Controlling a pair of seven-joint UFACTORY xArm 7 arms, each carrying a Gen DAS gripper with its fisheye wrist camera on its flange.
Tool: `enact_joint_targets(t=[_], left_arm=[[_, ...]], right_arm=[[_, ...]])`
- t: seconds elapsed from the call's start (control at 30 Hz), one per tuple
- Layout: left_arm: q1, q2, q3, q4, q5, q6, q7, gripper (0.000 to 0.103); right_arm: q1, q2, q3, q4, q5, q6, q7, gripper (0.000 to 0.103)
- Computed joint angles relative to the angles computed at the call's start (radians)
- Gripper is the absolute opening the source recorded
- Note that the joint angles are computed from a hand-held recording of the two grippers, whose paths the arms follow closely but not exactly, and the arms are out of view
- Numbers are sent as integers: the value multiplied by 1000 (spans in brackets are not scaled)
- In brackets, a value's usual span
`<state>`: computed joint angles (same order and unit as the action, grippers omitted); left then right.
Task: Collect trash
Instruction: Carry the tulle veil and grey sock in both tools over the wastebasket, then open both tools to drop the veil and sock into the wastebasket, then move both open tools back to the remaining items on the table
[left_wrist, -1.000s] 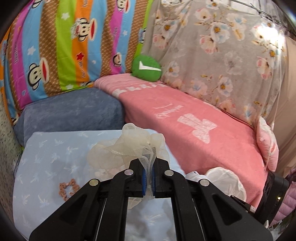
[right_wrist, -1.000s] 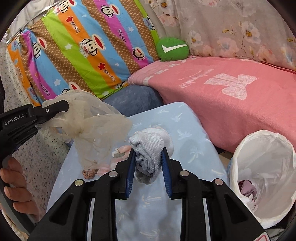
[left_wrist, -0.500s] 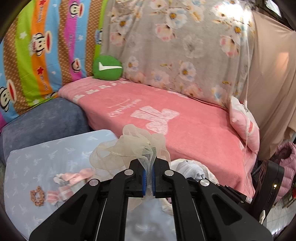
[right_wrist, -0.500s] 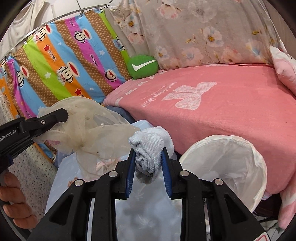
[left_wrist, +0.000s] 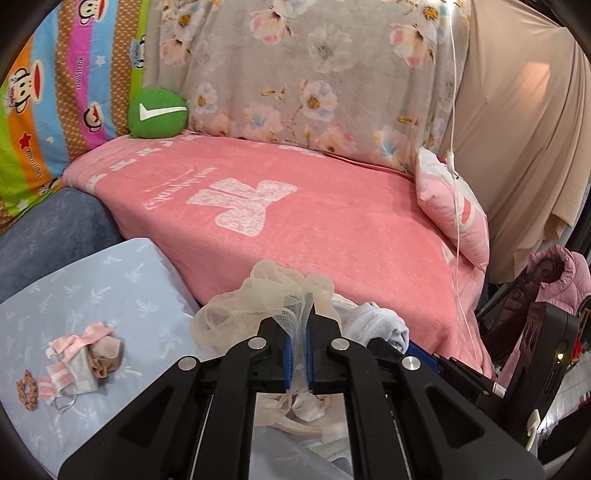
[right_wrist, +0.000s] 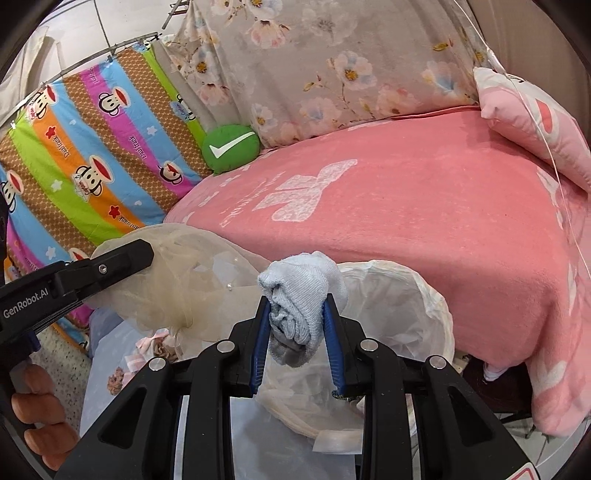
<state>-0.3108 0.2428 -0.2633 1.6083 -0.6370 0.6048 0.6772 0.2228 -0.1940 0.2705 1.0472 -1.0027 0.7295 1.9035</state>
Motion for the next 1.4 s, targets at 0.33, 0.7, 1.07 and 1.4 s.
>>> enact_joint_targets(t=[0.33,0.7,1.07,1.4], left_arm=[[-24,-4,6,-39,70,-78,-89,71],[-11,0,9,-56,119,-105,-132,71],[23,-15,18,-83,104,-127,-138,71],[59,-17,34,-93,82,-125,-139,71]], right_arm=[[-20,-23,2,-40,-2,-17,24,38],[-7,10,4,-1,-10,-11,5,43],[49,85,-10,90,-12,24,-41,45],[123,178,-45,197,-9,46,-96,45]])
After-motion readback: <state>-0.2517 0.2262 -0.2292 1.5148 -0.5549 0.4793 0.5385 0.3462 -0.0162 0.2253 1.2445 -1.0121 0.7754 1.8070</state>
